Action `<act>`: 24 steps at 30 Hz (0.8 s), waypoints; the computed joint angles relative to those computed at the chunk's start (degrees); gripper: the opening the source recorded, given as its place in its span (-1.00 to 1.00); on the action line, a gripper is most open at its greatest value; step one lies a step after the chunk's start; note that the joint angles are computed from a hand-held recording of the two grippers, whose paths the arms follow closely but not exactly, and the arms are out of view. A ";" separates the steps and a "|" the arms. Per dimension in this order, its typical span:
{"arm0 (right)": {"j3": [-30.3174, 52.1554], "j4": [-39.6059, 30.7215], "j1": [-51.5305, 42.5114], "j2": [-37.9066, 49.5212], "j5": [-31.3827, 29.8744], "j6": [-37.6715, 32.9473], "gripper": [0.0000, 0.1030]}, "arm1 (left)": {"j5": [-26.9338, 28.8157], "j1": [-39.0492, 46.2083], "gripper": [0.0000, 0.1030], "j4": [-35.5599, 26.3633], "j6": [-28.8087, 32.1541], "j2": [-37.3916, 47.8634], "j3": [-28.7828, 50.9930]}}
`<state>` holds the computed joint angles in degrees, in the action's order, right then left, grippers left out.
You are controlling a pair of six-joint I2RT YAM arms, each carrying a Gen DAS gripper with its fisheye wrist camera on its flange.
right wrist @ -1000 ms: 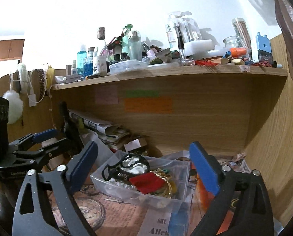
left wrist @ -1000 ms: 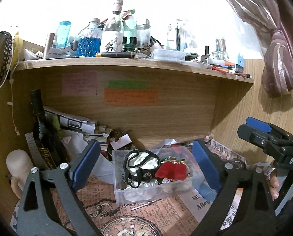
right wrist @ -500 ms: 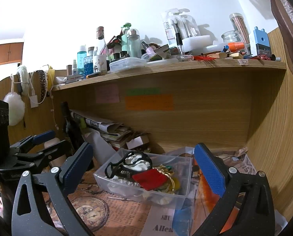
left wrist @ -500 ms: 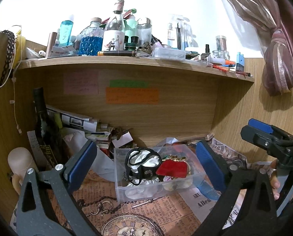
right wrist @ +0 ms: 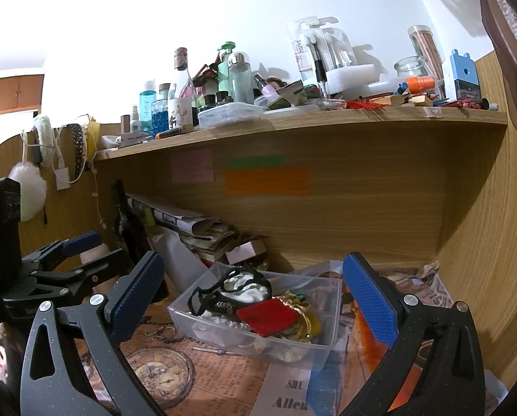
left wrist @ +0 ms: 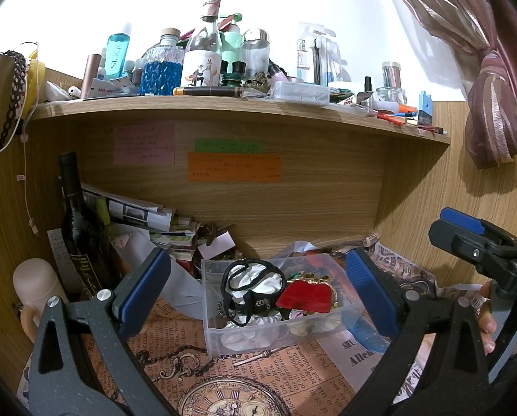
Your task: Organize soft objects
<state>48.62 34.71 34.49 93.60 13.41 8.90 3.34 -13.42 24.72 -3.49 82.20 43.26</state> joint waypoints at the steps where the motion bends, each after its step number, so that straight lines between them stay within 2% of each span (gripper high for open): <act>1: 0.03 0.00 0.06 -0.01 0.06 0.01 1.00 | 0.15 0.06 0.99 -0.11 0.02 -0.01 0.06; 24: -0.06 0.06 -0.15 -0.05 -0.32 -0.13 1.00 | 0.62 -0.01 1.00 -0.79 0.16 0.36 0.68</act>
